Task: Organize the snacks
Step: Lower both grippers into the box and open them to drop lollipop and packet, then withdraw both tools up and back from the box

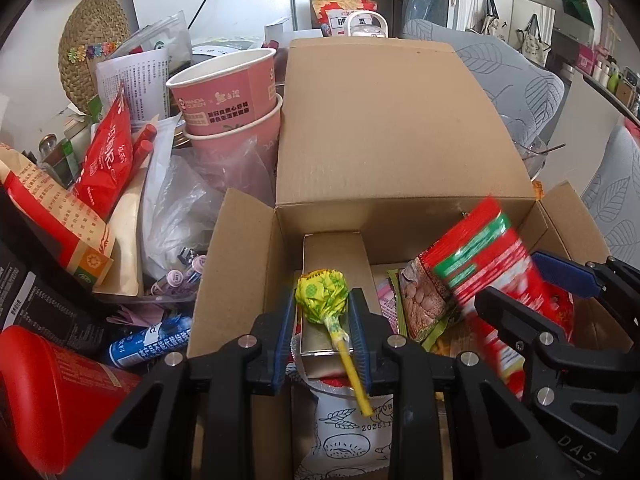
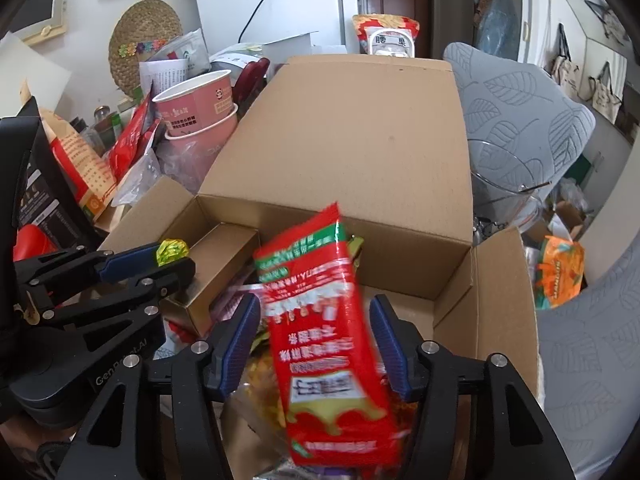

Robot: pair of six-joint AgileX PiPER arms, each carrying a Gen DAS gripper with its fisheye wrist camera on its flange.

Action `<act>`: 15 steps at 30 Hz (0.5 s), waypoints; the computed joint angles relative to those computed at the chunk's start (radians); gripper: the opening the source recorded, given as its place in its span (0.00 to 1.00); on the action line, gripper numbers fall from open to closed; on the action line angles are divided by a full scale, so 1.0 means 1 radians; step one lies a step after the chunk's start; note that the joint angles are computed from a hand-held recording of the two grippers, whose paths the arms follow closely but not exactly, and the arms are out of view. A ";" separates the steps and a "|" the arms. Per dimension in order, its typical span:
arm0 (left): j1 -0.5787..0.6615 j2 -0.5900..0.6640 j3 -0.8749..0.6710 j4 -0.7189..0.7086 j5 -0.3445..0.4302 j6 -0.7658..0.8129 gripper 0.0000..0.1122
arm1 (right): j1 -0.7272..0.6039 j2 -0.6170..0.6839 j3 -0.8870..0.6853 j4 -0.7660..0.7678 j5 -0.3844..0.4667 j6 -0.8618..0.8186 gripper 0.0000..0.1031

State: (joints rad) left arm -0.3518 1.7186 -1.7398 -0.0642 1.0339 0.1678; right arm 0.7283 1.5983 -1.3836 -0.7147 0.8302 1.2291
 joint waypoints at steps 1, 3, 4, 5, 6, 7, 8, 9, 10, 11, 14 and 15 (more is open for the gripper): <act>-0.004 -0.002 0.000 0.011 0.000 -0.009 0.28 | 0.001 -0.001 -0.001 0.001 0.003 0.000 0.57; -0.013 -0.008 0.006 0.037 -0.005 -0.033 0.39 | 0.012 -0.008 0.003 -0.015 0.013 0.015 0.61; -0.008 -0.008 0.004 0.022 0.003 -0.027 0.41 | 0.019 -0.011 0.004 -0.028 0.022 0.028 0.61; -0.006 -0.007 0.002 0.016 0.009 -0.027 0.43 | 0.024 -0.017 0.007 -0.038 0.029 0.036 0.61; -0.006 -0.010 0.005 0.012 0.009 -0.024 0.45 | 0.027 -0.027 0.015 -0.042 0.027 0.043 0.61; -0.008 -0.017 0.012 0.017 0.006 -0.026 0.45 | 0.028 -0.034 0.019 -0.041 0.024 0.044 0.61; -0.010 -0.024 0.018 0.018 0.002 -0.027 0.45 | 0.030 -0.043 0.024 -0.043 0.022 0.047 0.61; -0.009 -0.031 0.023 0.012 -0.001 -0.027 0.45 | 0.036 -0.049 0.026 -0.049 0.028 0.050 0.61; -0.005 -0.039 0.027 -0.001 -0.002 -0.022 0.45 | 0.045 -0.052 0.022 -0.058 0.043 0.051 0.61; -0.003 -0.048 0.031 -0.011 -0.003 -0.019 0.45 | 0.055 -0.055 0.017 -0.070 0.062 0.055 0.61; -0.006 -0.073 0.036 -0.010 -0.007 -0.024 0.45 | 0.080 -0.066 0.009 -0.095 0.103 0.068 0.61; -0.008 -0.083 0.034 -0.007 -0.003 -0.025 0.45 | 0.089 -0.068 0.004 -0.103 0.119 0.070 0.61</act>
